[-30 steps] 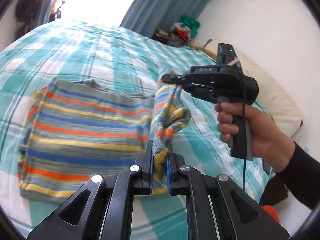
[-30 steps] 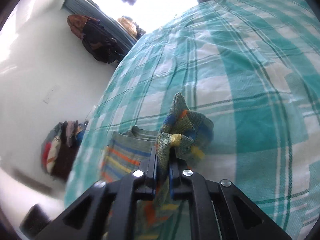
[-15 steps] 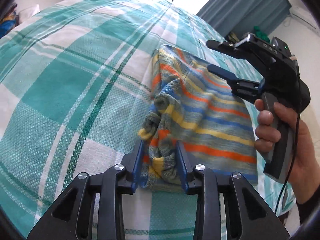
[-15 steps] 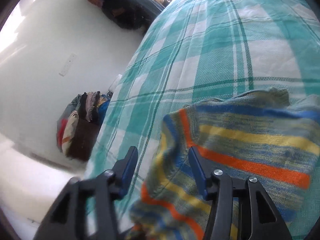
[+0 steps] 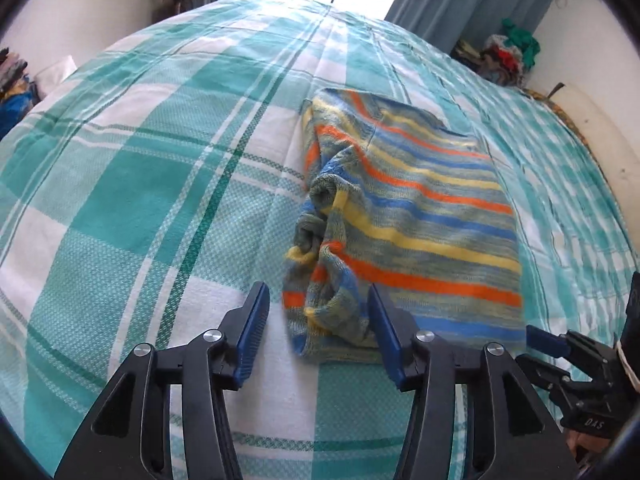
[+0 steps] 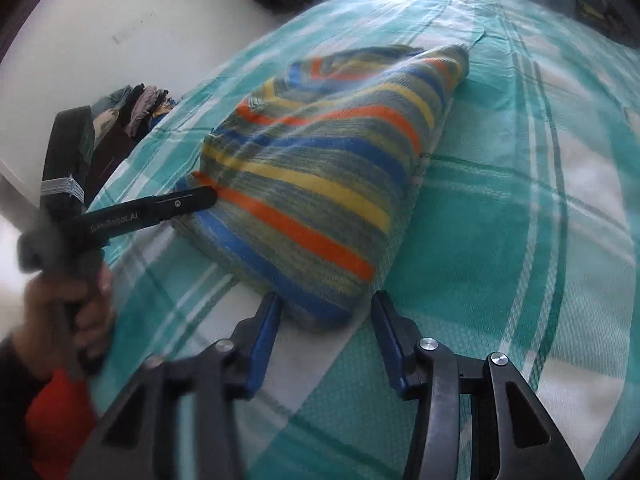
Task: Fold small clothes
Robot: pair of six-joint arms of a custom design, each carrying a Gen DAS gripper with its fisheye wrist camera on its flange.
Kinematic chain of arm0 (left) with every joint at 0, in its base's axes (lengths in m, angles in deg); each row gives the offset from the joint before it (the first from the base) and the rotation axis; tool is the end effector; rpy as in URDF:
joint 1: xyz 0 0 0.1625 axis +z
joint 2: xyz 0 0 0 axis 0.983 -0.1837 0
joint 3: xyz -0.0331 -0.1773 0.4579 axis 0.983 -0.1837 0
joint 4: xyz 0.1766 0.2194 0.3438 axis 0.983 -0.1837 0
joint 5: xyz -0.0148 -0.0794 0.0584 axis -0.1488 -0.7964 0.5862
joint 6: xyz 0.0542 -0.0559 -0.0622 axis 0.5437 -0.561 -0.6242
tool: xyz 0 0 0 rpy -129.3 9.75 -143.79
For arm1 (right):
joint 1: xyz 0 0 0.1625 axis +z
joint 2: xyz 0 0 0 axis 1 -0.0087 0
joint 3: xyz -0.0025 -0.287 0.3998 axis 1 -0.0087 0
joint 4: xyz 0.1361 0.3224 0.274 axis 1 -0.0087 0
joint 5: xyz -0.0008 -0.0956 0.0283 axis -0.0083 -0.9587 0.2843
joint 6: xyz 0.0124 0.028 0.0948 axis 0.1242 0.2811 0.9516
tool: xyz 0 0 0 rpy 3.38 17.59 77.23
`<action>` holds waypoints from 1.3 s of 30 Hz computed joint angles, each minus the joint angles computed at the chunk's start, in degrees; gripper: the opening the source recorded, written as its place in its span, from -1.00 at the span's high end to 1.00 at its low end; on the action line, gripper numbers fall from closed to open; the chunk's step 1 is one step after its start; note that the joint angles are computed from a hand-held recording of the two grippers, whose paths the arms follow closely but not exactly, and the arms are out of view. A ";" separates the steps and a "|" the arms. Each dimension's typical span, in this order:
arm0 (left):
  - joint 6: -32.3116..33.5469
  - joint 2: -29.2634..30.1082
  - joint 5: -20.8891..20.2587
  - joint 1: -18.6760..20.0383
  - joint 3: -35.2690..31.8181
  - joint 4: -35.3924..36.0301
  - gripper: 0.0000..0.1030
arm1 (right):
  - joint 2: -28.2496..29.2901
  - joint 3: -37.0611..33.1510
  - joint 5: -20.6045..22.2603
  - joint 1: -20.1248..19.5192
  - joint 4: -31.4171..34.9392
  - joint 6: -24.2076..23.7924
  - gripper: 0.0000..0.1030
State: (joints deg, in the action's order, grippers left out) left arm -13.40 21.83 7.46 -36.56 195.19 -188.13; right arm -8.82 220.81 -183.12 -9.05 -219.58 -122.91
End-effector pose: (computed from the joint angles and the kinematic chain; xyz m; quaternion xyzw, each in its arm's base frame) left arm -0.1793 -0.4478 0.0414 0.0146 0.9153 -0.3201 0.2439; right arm 0.0341 -0.4952 0.1489 0.2766 -0.9342 0.1459 0.1716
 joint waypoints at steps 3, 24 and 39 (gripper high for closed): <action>-2.86 -1.42 2.49 -4.54 4.71 -2.38 -0.61 | -3.85 7.56 4.53 -2.03 -12.12 -0.10 -0.33; -28.68 -6.66 7.40 -17.04 8.94 28.56 -0.78 | 0.27 24.67 -1.88 -3.76 -51.41 0.39 -0.63; -29.59 -9.48 6.81 -17.78 8.18 34.50 -0.78 | 2.28 26.23 -5.24 0.35 -53.77 -0.73 -0.63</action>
State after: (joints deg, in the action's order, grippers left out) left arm -42.98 12.35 14.27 -54.35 203.37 -153.63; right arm -6.53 247.04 -188.36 -8.70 -273.35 -123.64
